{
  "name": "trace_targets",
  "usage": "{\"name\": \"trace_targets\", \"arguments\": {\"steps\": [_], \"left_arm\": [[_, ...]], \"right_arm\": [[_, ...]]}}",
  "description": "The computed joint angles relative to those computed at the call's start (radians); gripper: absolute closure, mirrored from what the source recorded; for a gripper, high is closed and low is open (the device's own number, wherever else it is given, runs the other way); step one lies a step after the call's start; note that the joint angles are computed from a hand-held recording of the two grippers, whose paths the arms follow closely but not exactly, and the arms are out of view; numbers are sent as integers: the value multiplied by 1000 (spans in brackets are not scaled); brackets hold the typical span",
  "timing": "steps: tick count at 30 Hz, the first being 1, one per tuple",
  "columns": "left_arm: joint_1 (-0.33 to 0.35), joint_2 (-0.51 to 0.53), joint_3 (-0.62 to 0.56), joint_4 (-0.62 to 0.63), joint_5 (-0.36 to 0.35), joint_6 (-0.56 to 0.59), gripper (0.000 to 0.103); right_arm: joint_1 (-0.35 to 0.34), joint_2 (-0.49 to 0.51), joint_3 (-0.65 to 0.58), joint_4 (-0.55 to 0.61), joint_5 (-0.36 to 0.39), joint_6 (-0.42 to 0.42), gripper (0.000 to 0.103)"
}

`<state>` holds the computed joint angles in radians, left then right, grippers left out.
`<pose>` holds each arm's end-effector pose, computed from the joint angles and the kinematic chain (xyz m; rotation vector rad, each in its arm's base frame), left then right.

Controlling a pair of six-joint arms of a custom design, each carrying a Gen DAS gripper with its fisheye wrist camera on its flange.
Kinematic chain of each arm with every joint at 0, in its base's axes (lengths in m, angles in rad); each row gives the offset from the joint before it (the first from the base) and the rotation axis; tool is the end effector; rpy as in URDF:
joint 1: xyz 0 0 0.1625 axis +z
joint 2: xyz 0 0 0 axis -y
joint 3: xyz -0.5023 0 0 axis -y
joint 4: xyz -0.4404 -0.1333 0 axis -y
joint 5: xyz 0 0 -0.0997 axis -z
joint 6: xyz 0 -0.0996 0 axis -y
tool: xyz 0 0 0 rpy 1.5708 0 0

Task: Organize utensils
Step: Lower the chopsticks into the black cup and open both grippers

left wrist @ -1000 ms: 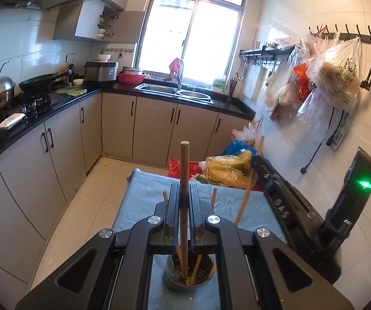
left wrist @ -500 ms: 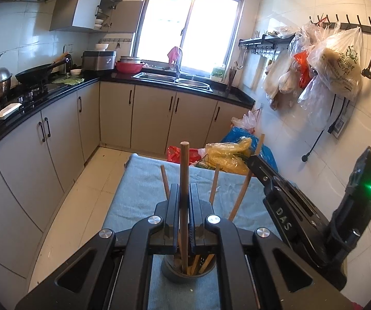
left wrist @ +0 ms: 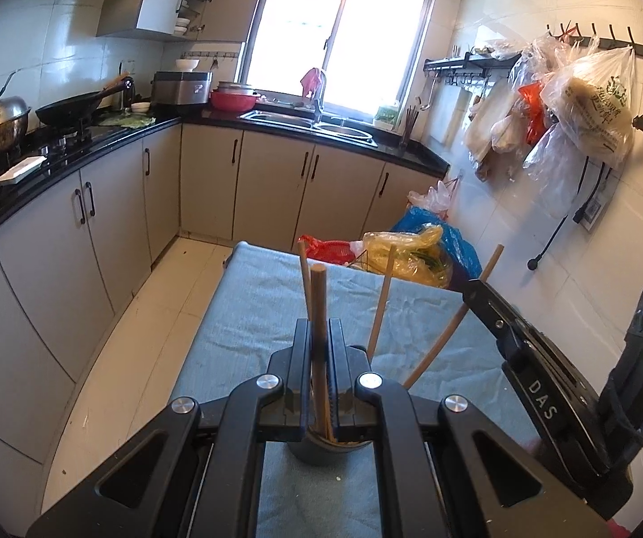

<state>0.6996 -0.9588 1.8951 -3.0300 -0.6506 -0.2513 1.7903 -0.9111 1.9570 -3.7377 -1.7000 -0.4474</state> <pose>-0.3728 -0.5916 0.2165 0.4234 2.3520 -1.1615 0.2615 -0.6187 0.2251 0.7158 -2.3739 1.5267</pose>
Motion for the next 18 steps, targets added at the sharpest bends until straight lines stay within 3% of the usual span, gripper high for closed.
{"name": "trace_targets", "arguments": {"steps": [18], "left_arm": [[32,11,2,16,-26,-14,96]], "right_arm": [[-7,15,-4,57,-33,5,96]]}}
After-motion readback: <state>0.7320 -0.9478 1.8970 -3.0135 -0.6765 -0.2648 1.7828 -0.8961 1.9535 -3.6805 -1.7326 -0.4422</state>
